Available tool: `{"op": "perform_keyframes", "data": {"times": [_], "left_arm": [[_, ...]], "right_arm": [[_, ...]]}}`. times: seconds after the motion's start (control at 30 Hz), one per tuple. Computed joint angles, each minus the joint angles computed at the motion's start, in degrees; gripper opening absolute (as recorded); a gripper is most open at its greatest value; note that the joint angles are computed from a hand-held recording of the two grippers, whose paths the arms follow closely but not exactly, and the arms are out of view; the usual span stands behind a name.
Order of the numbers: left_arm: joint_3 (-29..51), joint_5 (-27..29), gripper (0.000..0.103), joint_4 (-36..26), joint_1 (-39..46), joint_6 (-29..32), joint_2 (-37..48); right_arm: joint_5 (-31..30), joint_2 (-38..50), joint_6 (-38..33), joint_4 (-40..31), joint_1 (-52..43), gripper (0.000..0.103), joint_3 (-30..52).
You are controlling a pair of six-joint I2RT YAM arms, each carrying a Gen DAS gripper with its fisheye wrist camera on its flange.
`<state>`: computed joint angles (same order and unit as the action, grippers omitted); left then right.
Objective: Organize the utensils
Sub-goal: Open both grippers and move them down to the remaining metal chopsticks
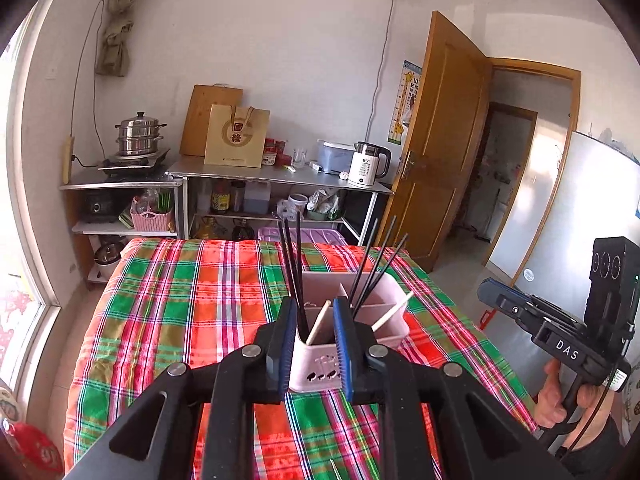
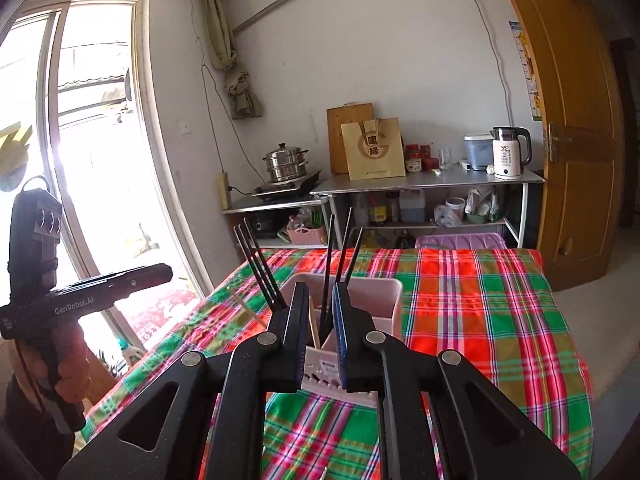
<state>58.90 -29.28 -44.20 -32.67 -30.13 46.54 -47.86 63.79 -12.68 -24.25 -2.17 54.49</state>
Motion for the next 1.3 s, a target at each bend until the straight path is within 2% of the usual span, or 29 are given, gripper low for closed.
{"op": "perform_keyframes", "data": {"times": [0.13, 0.27, 0.37, 0.47, 0.57, 0.77, 1.0, 1.3], "left_arm": [[-3.85, -10.79, 0.018, -3.64, -14.10, -9.00, -2.13], [-6.72, -19.78, 0.018, -9.42, -26.94, -21.30, -1.38], [-8.83, -23.43, 0.018, -13.74, -34.07, -31.15, -0.39], [-10.61, -24.74, 0.018, -17.07, -38.66, -39.69, 1.92], [-13.22, -23.21, 0.018, -16.70, -40.46, -43.88, 2.91], [-18.25, -18.06, 0.018, -11.11, -38.56, -43.54, 3.56], [-22.40, -10.00, 0.018, -2.30, -31.63, -36.76, 5.08], [-26.33, 0.48, 0.018, 8.59, -21.00, -28.32, 9.05]], "right_arm": [[-2.71, -4.40, -4.89, -3.74, -3.57, 0.012, -4.41], [-5.18, -6.76, -10.14, -7.95, -7.40, 0.012, -7.95], [-6.30, -7.92, -14.26, -10.95, -10.17, 0.012, -10.22], [-6.27, -8.71, -17.63, -13.31, -11.90, 0.012, -12.53], [-5.63, -8.55, -19.85, -14.45, -12.63, 0.012, -14.65], [-1.86, -7.12, -20.15, -12.37, -10.52, 0.012, -17.99], [3.04, -4.49, -19.79, -8.65, -6.70, 0.012, -21.45], [10.27, 0.30, -15.72, -2.28, 1.54, 0.012, -23.55]]}}
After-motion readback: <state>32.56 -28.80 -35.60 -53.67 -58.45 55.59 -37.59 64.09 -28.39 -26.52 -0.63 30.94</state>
